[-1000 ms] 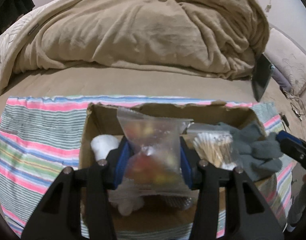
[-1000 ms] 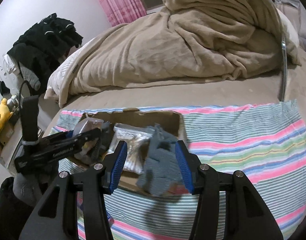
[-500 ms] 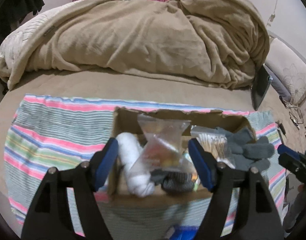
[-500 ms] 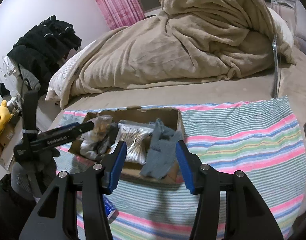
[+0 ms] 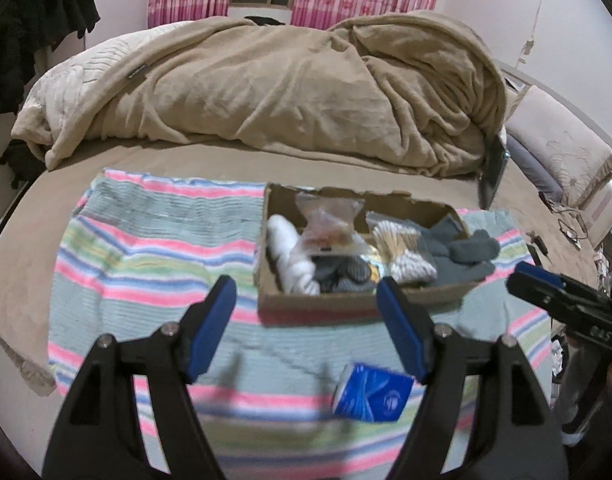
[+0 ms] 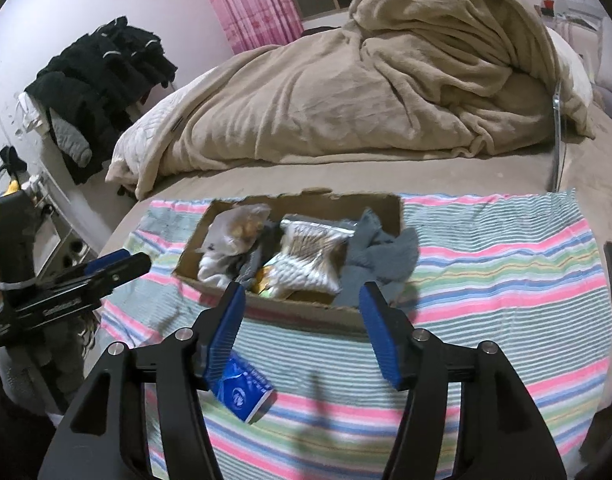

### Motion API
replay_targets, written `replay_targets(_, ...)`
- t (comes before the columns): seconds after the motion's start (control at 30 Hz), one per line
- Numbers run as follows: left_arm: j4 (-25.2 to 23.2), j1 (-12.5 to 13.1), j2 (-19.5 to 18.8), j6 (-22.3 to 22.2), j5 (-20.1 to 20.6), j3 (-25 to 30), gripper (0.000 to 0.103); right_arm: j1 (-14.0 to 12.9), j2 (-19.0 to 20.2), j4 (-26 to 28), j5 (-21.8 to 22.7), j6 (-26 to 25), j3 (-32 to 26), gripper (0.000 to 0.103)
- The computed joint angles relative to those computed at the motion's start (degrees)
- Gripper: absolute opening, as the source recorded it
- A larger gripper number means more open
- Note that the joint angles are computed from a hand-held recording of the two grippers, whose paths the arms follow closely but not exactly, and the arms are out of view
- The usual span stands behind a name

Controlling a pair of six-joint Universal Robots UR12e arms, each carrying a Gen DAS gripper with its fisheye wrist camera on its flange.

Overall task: Organize objects
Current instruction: 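Open the left tool to drop the snack bag while the right tool releases the dotted sock, then lower the right tool to the blue tissue packet and grasp it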

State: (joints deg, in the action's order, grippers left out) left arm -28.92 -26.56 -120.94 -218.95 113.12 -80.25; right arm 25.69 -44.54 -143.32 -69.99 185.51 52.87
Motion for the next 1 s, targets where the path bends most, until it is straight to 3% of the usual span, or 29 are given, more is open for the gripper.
replay_targets(0.57, 2.2, -1.6, 5.2, -3.0, -0.4, -8.9, 0.075, 2.8, -1.6, 3.2, -2.8, -3.7, 3.0, 0.068)
replay_targets(0.67, 2.7, -1.5, 5.6, -3.7, -1.2, -10.1, 0.075, 3.3, -1.6, 4.0, -3.1, -4.5, 3.2, 0.078)
replay_targets(0.9, 3.4, -1.5, 5.9, -4.4, -2.0, -11.9, 0.075, 4.4, -0.6, 6.8, -4.6, -6.6, 2.6, 0.079)
replay_targets(0.97, 3.2, -1.4, 6.0, -4.8, -2.3, -12.4, 0.076, 4.7, -0.2, 8.2, -5.0, -7.3, 2.2, 0.079)
replay_targets(1.0, 3.1, -1.3, 6.1, -5.0, -2.7, -12.6, 0.082, 4.8, -0.1, 8.8, -5.1, -7.8, 2.1, 0.079)
